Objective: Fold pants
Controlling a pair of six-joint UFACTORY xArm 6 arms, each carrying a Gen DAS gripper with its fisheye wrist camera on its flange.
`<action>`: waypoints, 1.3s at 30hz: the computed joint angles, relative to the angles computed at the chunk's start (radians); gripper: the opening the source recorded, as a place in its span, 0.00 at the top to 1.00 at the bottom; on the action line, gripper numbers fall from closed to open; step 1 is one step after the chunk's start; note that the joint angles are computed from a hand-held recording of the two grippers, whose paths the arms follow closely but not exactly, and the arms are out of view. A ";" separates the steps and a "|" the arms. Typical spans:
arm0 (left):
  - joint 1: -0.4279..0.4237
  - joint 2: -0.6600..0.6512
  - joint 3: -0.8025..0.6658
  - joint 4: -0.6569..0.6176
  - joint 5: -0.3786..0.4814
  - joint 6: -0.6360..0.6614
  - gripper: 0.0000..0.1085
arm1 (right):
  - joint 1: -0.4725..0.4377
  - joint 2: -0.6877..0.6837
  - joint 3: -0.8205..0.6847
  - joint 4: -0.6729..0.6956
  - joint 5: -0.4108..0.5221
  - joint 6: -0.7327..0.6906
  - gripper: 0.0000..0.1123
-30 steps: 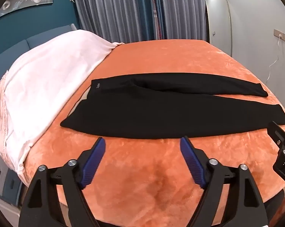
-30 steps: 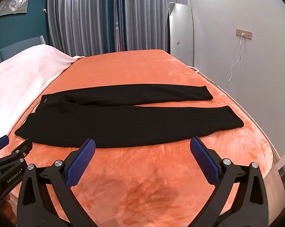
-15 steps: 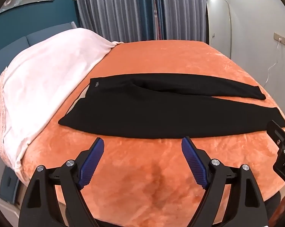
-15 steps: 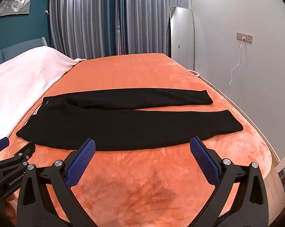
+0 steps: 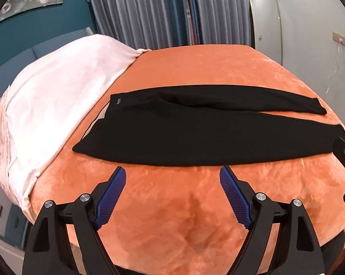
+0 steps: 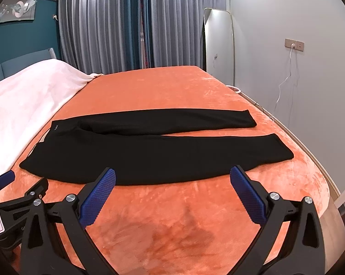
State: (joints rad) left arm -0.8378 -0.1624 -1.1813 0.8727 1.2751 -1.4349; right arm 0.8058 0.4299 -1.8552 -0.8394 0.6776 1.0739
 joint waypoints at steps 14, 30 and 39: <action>-0.007 -0.001 0.001 0.021 0.004 -0.015 0.21 | -0.006 -0.004 0.012 0.007 -0.004 -0.010 0.12; -0.012 -0.005 0.001 0.027 0.005 -0.012 0.20 | 0.002 -0.015 0.021 -0.015 -0.005 0.008 0.12; -0.008 -0.011 0.007 0.023 0.003 -0.009 0.20 | 0.002 -0.016 0.020 -0.006 -0.005 -0.002 0.12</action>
